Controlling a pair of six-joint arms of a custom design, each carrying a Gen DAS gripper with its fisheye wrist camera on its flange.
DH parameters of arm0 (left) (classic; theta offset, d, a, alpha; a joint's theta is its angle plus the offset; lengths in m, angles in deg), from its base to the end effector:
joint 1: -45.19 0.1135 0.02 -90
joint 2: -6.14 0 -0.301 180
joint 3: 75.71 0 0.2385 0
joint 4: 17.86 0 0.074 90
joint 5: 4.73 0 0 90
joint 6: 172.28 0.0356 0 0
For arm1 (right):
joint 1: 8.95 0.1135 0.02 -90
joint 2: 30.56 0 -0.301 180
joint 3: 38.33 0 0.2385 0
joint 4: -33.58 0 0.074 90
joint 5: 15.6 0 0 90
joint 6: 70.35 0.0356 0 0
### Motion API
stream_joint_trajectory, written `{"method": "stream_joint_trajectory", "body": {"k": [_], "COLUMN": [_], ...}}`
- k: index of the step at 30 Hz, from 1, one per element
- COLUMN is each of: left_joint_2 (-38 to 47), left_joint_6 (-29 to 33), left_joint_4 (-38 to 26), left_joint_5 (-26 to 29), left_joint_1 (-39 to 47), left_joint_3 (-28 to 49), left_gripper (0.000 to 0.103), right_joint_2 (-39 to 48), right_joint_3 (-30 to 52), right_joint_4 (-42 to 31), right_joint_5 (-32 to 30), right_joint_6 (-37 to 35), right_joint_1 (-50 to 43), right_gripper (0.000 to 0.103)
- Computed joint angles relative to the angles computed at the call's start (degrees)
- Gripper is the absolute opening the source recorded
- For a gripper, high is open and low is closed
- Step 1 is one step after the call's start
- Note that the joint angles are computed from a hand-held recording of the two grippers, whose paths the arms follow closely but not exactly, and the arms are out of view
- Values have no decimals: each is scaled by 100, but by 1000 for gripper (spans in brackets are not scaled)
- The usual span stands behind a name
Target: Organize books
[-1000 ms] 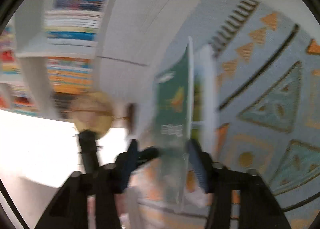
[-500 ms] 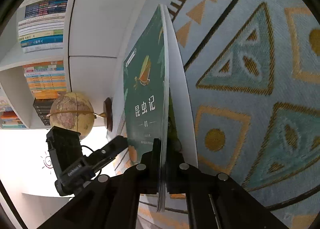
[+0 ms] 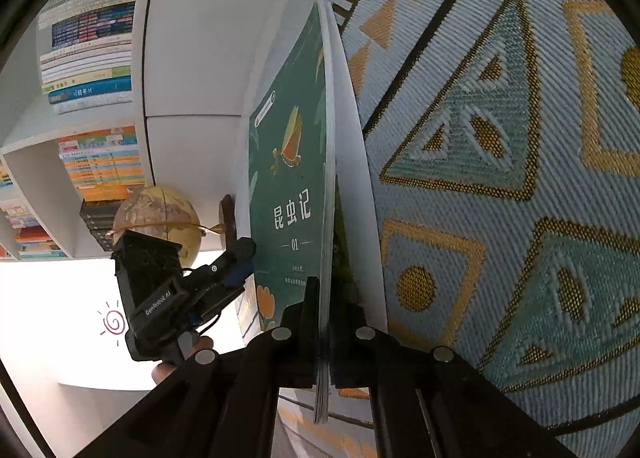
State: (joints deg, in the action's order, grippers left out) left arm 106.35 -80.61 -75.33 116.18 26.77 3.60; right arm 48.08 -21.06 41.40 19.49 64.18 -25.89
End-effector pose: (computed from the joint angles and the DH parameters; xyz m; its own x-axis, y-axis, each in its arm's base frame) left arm 0.2952 -0.1176 0.2223 -0.9181 0.3321 -0.2162 0.3963 0.7719 -0.4971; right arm 0.1339 -0.0103 0.1233 -0.7572 0.6521 0.0380 0.3275 0.3286 0.8859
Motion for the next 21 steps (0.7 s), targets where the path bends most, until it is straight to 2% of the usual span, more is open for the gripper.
{"method": "stream_joint_trajectory", "body": {"k": [3,4,7,8,10,11,15,18,19,21], "left_joint_2": [-207,-245,31,125,89,15,-252,-524,-574,-702], "left_joint_6": [232,265,138,20,34,97,200,349,354,334], "left_joint_4": [-13,-41,-200,-173,-45,42,196,229,195,232], "left_joint_5": [-555,-534,497,633,182,-248,-710,-682,-628,-705], "left_joint_1": [-324,-334,43,84,-132,-328,-539,-635,-630,-720], "left_joint_3": [23,46,198,194,147,98,-7,-76,-68,-114], "left_gripper": [26,26,26,26,26,24,12,10,10,10], "right_joint_2": [-41,-82,-116,-111,-52,-27,-69,-822,-1142,-1414], "right_joint_3": [-34,-35,-71,-67,-85,-92,-77,325,582,679], "right_joint_4": [-94,-44,43,37,67,94,82,-1013,-1625,-1924], "right_joint_5": [-39,15,36,43,7,6,105,756,1105,1150], "right_joint_6": [-126,-20,86,67,10,8,92,64,-114,-181], "right_joint_1": [-102,-26,6,14,-28,-30,36,520,766,832], "right_gripper": [0,0,0,0,0,0,0,3,3,3]}}
